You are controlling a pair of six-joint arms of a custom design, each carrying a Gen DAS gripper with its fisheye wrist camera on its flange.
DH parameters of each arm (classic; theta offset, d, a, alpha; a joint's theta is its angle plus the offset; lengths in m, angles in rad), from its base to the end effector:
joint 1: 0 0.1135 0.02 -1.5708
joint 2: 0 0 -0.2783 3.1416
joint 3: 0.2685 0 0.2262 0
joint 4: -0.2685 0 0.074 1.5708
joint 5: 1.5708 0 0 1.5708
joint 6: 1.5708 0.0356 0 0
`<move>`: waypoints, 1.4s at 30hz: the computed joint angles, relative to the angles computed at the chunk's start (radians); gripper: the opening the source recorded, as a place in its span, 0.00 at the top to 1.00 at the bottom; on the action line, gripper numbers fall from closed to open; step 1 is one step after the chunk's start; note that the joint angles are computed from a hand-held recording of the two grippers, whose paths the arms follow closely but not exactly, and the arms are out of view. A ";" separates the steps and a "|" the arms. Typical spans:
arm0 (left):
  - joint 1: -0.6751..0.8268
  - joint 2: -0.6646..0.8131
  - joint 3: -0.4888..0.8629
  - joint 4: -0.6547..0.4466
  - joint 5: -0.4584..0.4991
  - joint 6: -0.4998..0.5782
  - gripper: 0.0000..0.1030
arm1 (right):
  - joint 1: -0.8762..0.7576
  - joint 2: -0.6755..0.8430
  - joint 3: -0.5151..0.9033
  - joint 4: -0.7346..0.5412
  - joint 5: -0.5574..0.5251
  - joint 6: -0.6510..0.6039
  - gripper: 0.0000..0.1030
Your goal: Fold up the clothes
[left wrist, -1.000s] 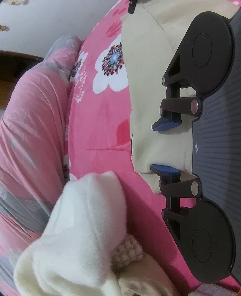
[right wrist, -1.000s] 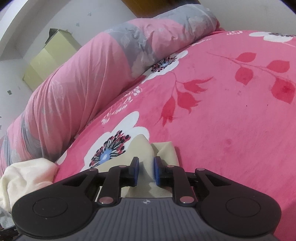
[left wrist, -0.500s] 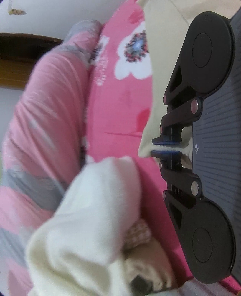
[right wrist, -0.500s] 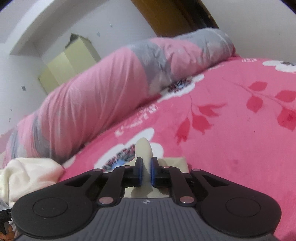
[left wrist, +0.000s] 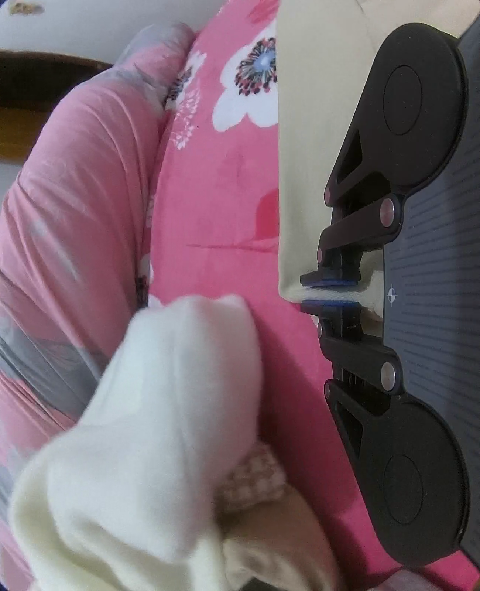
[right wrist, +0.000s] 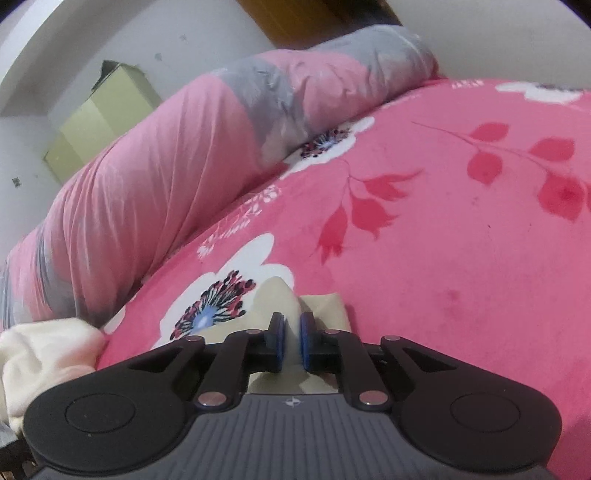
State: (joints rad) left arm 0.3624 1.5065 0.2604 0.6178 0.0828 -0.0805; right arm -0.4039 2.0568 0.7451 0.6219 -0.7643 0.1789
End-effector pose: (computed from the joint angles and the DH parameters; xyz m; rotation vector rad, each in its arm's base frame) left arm 0.2041 0.0742 0.1393 -0.4373 2.1535 0.0672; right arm 0.3230 -0.1113 0.1007 0.2215 2.1188 0.7251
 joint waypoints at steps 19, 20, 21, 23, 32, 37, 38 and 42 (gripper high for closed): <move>-0.094 -0.967 -0.129 -0.800 0.091 0.140 0.50 | 0.052 -0.687 -0.559 -0.038 0.137 -0.574 0.69; -0.150 -0.975 -0.141 -0.807 0.052 0.132 0.50 | 0.087 -0.697 -0.585 -0.015 0.163 -0.630 0.69; -0.189 -0.967 -0.155 -0.794 0.015 0.124 0.50 | 0.124 -0.706 -0.609 0.007 0.191 -0.683 0.68; -0.221 -0.946 -0.179 -0.762 -0.021 0.117 0.50 | 0.180 -0.696 -0.632 0.043 0.232 -0.743 0.63; -0.088 -0.902 -0.200 -0.722 0.073 0.152 0.45 | 0.186 -0.540 -0.515 -0.046 0.188 -0.745 0.90; -0.118 -0.915 -0.206 -0.723 0.041 0.138 0.43 | -0.002 -0.615 -0.475 -0.218 0.031 -0.711 1.00; -0.121 -0.917 -0.205 -0.726 0.039 0.135 0.43 | -0.060 -0.638 -0.467 -0.265 -0.013 -0.715 1.00; -0.113 -0.922 -0.208 -0.728 0.047 0.135 0.43 | -0.401 -0.723 -0.380 -0.581 -0.229 -0.807 1.00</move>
State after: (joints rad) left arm 0.2491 0.5842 0.0526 -0.1100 0.1298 0.0541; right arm -0.8052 1.3336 0.3652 0.0405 -0.9932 -0.6280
